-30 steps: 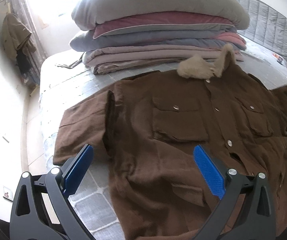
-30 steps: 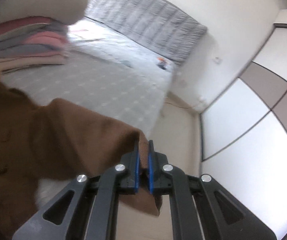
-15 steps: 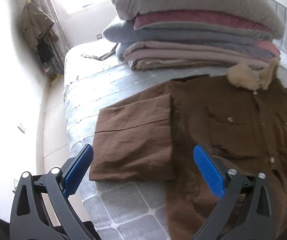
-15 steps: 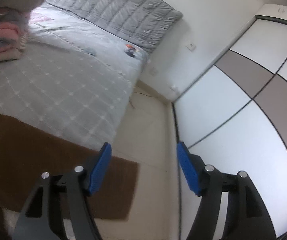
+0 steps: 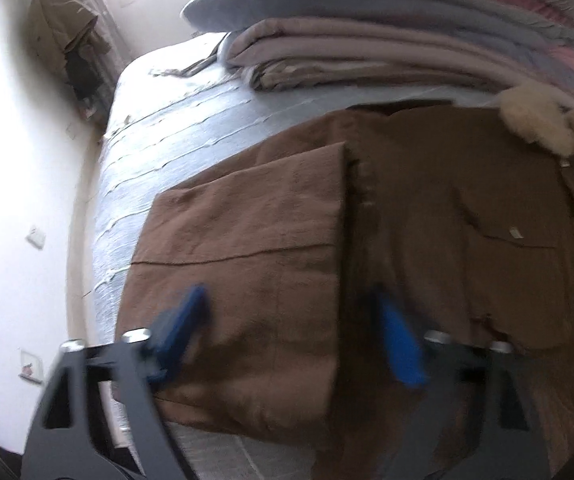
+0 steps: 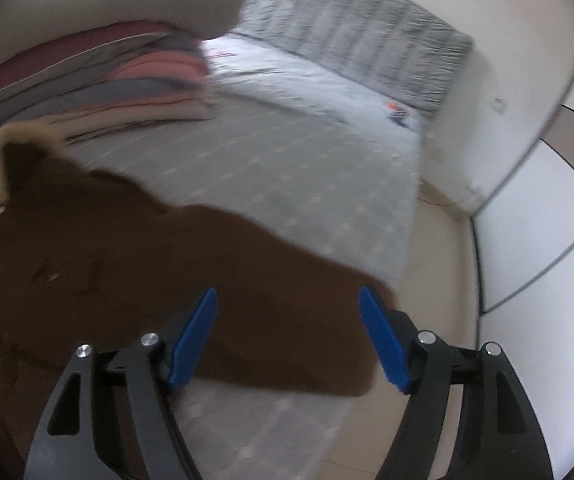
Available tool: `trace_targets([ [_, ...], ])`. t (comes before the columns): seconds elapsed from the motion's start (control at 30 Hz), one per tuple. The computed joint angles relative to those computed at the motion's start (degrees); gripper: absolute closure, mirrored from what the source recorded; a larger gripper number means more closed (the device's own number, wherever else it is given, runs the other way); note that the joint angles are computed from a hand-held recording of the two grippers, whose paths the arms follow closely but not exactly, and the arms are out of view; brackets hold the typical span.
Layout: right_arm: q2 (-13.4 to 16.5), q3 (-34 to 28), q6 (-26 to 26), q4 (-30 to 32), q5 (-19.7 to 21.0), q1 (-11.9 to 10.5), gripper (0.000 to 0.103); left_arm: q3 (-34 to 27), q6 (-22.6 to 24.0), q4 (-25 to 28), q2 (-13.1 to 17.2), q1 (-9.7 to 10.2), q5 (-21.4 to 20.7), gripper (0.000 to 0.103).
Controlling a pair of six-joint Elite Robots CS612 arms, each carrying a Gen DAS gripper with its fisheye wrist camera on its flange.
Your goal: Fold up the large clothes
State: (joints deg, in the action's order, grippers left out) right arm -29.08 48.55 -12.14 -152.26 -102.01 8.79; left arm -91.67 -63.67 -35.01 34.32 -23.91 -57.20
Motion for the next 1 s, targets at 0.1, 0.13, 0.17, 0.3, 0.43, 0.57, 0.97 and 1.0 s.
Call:
trace_targets([
  [0.1, -0.73, 2.17, -0.86, -0.21, 2.36, 0.93, 0.032, -1.59, 0.0, -2.32, 0.61, 0.45, -1.43, 0.057],
  [0.13, -0.86, 2.4, -0.77, 0.43, 3.21, 1.06, 0.032, -2.22, 0.59, -2.95, 0.72, 0.47, -1.56, 0.072],
  [0.17, -0.94, 2.57, -0.64, 1.13, 4.11, 1.11, 0.032, -2.49, 0.74, -2.24, 0.48, 0.3, -0.78, 0.081],
  [0.3, -1.16, 3.69, -1.36, 1.44, 4.04, 1.97, 0.032, -4.51, 0.34, 2.21, -0.95, -0.38, 5.01, 0.095],
  [0.43, -1.27, 4.13, -1.23, 1.44, 3.79, 2.39, 0.032, -6.48, -2.29, 9.54, -3.04, 0.44, 10.79, 0.096],
  [0.57, -1.42, 4.12, -1.69, 1.31, 3.47, 2.29, 0.032, -7.76, -6.71, 17.39, -5.0, 2.04, 13.74, 0.097],
  [0.97, 0.26, 1.65, -1.96, 3.09, 0.96, 3.05, 0.032, -10.05, -17.35, 33.43, -7.28, 7.88, 16.17, 0.098],
  [1.0, 0.39, 1.52, -2.33, 3.24, 0.66, 3.16, 0.032, -9.71, -17.16, 33.6, -7.07, 8.31, 16.14, 0.098],
])
